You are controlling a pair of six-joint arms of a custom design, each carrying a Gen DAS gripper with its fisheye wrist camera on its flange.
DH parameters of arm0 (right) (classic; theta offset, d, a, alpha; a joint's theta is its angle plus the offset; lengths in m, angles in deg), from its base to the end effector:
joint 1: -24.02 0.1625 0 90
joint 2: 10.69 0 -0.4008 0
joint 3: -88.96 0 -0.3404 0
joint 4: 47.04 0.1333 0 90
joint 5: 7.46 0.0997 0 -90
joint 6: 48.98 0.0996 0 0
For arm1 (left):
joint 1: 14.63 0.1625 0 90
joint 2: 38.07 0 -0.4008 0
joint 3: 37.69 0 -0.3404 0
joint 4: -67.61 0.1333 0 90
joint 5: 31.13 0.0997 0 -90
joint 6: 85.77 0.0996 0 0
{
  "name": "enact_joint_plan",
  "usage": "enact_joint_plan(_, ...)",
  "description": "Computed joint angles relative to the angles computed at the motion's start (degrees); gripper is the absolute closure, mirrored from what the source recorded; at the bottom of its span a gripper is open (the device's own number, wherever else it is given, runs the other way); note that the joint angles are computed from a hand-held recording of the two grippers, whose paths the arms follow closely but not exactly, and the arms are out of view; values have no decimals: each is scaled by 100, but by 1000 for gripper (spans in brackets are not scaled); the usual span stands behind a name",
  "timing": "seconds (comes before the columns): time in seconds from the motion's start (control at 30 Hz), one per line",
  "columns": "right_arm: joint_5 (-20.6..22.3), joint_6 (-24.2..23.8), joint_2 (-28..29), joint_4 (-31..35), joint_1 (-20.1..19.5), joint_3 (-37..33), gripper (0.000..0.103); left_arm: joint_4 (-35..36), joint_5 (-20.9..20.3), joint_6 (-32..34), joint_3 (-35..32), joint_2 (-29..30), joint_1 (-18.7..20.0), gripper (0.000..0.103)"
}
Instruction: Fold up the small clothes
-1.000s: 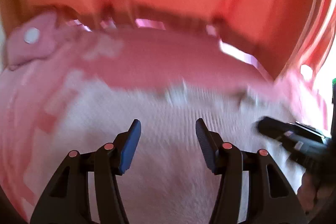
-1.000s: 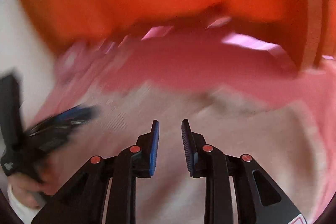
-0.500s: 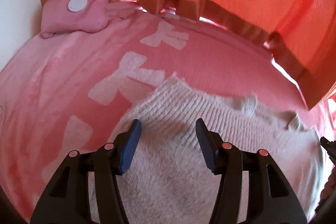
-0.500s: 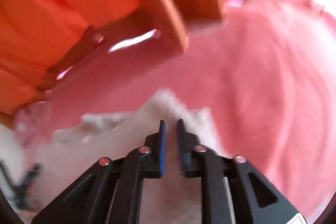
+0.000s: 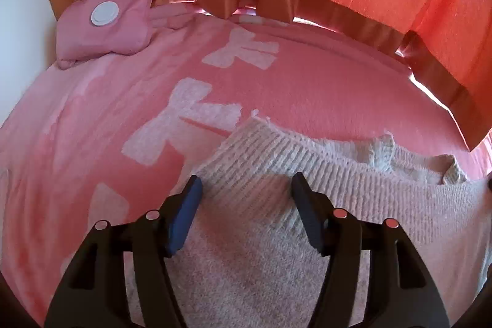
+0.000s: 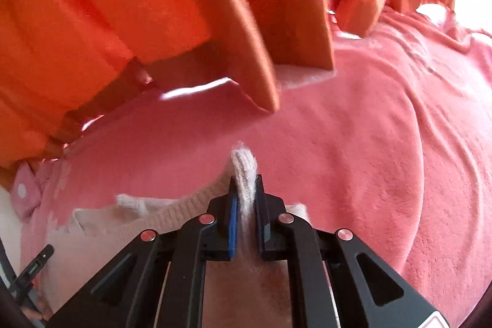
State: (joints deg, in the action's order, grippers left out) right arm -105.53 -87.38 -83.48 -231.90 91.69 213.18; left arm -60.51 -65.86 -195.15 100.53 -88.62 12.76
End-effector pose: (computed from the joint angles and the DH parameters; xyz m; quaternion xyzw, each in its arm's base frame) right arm -0.0686 -0.4810 0.2761 0.1038 -0.9213 0.2854 0.2430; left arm -0.1585 -0.3245 0.0192 -0.1409 0.8155 -0.3942 0.3998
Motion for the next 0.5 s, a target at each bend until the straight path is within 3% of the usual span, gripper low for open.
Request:
enact_joint_plan(0.13,-289,-172,203,-248,105,14,92,230,-11,4,-136,86,24,42)
enact_joint_plan(0.23,82,-140,-69,-793,166,372,88,292,-10,22,-170,104,43,42)
enact_joint_plan(0.33,479,-502,-293,-1632,190,900,86,357,-10,26,-209,126,60,41)
enact_joint_plan(0.43,561,-896,-368,-1138,287,1163,85,445,-10,38,-271,173,74,40)
enact_joint_plan(0.5,38,-1113,-128,-617,501,1120,85,522,-12,32,-309,195,80,40)
